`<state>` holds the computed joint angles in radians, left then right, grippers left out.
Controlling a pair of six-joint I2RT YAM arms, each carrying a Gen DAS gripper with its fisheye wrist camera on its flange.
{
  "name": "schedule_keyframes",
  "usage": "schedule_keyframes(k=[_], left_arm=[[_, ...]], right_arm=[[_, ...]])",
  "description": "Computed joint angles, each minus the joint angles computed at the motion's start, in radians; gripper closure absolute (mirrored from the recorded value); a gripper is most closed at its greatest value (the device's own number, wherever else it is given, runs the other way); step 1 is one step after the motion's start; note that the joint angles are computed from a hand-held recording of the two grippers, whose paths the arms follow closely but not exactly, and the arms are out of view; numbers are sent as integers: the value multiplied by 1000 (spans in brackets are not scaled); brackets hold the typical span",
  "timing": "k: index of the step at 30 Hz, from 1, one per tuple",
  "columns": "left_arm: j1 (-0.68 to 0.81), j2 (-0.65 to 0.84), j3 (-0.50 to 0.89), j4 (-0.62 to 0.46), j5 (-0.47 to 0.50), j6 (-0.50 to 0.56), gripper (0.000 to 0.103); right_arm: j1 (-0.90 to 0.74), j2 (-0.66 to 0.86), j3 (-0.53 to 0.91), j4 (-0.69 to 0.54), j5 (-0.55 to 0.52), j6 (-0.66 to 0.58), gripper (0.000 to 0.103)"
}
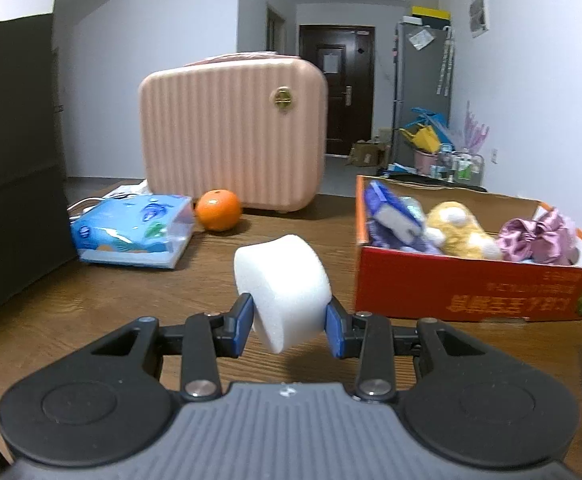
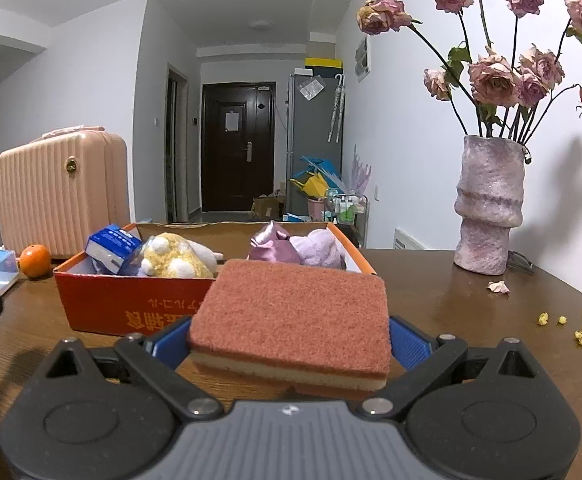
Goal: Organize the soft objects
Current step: 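Carry the foam roll and sponge over the cardboard box with both tools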
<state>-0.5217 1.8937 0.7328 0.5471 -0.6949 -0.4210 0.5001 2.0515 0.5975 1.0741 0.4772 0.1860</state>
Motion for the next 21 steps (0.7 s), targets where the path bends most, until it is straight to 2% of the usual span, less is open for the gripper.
schedule_keyframes(k=[15, 21], left_arm=[[-79, 57, 88, 20, -4, 37, 64], [-67, 75, 139, 34, 26, 64, 64]], right_arm=[[1, 44, 47, 61, -13, -54, 3], [-13, 71, 91, 87, -16, -92, 3]])
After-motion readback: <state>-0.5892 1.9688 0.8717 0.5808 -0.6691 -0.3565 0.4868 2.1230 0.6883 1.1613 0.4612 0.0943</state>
